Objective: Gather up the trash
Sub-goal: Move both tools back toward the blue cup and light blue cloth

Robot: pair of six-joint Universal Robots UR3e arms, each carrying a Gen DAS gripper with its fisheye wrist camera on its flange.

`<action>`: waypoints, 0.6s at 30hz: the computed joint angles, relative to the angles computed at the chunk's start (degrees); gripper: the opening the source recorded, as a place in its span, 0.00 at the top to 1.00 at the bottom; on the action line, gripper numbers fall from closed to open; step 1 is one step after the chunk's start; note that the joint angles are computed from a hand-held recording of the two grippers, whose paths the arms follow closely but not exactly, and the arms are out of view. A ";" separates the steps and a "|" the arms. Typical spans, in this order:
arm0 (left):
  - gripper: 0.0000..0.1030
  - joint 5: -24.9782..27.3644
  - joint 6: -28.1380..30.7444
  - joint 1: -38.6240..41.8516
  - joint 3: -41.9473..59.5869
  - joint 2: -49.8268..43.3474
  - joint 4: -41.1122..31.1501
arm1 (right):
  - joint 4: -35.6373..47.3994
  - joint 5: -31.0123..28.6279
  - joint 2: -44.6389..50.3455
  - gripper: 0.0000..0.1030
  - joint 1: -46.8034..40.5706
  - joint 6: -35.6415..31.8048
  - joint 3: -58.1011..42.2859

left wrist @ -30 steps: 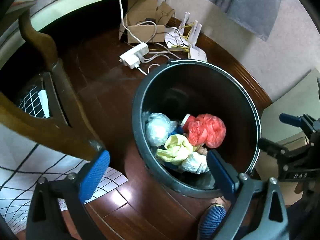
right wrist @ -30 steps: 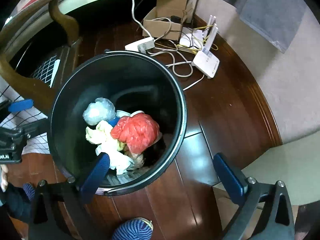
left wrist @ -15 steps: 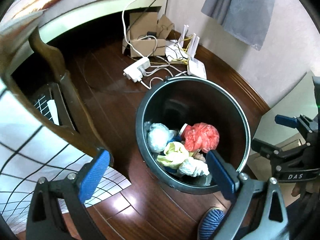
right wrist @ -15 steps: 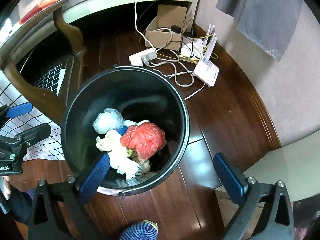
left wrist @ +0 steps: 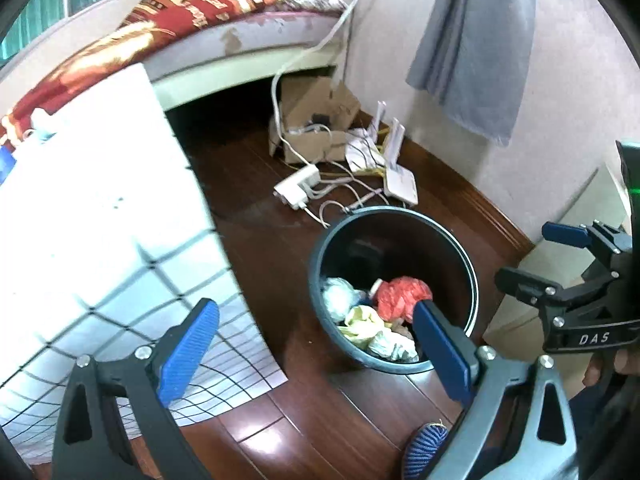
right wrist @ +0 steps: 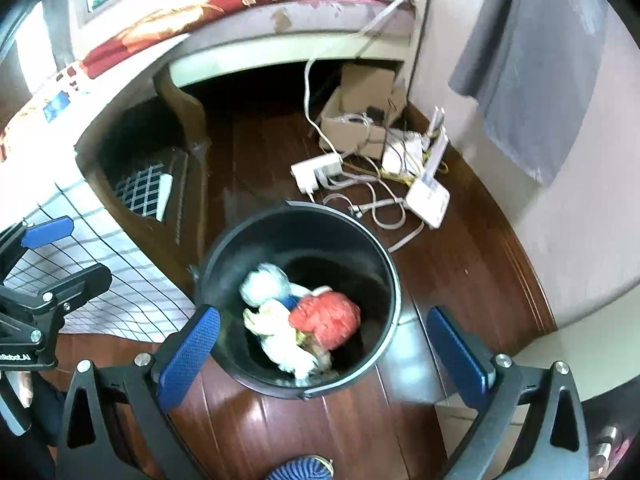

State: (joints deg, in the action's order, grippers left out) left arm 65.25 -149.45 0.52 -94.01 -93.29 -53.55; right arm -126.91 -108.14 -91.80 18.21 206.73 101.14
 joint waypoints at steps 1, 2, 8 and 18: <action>0.05 -0.33 0.17 0.70 -0.17 0.69 -0.12 | -0.08 -0.24 0.58 0.00 0.50 0.07 -0.93; 0.05 -0.85 0.51 1.76 -0.27 1.57 -0.40 | -0.06 -0.48 1.38 0.00 1.13 0.16 -2.18; 0.05 -3.74 1.88 7.26 -0.30 4.97 -2.06 | -0.12 -2.15 7.11 0.00 4.92 0.94 -11.38; 0.05 -6.99 3.90 18.38 -0.10 7.16 -3.14 | -1.42 -2.65 19.44 0.00 9.88 -0.28 -28.06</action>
